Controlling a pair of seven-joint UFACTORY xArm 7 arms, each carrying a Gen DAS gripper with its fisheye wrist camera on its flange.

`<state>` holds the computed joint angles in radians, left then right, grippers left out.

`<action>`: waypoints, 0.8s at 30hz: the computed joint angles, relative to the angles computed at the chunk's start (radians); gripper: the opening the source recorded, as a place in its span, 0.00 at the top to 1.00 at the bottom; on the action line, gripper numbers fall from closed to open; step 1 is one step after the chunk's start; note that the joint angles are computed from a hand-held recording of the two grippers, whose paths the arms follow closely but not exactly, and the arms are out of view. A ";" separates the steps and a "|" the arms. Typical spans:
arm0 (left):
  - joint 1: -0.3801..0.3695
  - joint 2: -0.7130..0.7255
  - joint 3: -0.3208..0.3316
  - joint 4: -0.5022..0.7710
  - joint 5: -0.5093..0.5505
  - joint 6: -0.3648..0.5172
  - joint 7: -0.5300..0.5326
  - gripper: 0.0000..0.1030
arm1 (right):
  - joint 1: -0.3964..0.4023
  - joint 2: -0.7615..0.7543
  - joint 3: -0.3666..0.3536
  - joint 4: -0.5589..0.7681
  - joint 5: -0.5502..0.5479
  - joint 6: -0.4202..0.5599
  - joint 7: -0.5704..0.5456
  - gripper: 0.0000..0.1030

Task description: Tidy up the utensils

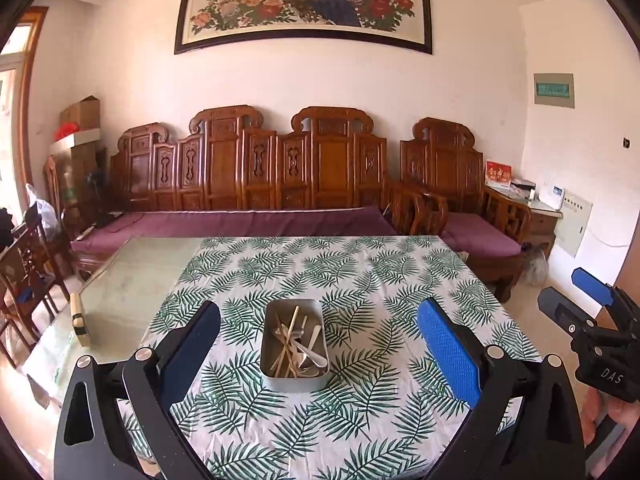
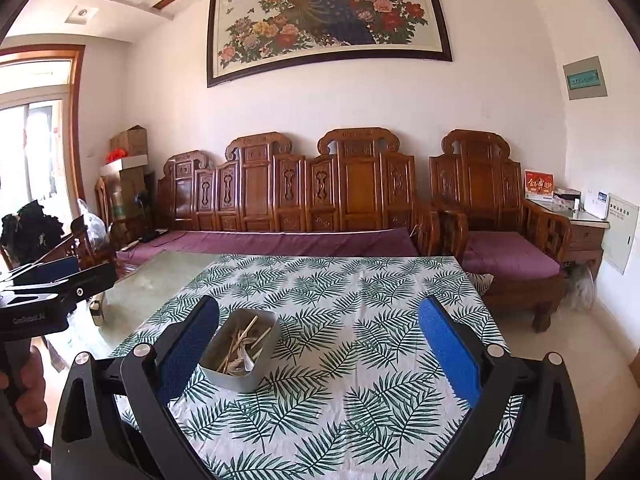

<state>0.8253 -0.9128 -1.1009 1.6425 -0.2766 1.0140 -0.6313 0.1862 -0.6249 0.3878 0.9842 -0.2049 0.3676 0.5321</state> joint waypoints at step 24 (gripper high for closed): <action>-0.016 0.004 0.004 -0.007 0.013 -0.002 -0.013 0.07 | -0.005 -0.001 -0.001 -0.008 -0.006 -0.001 0.005 0.03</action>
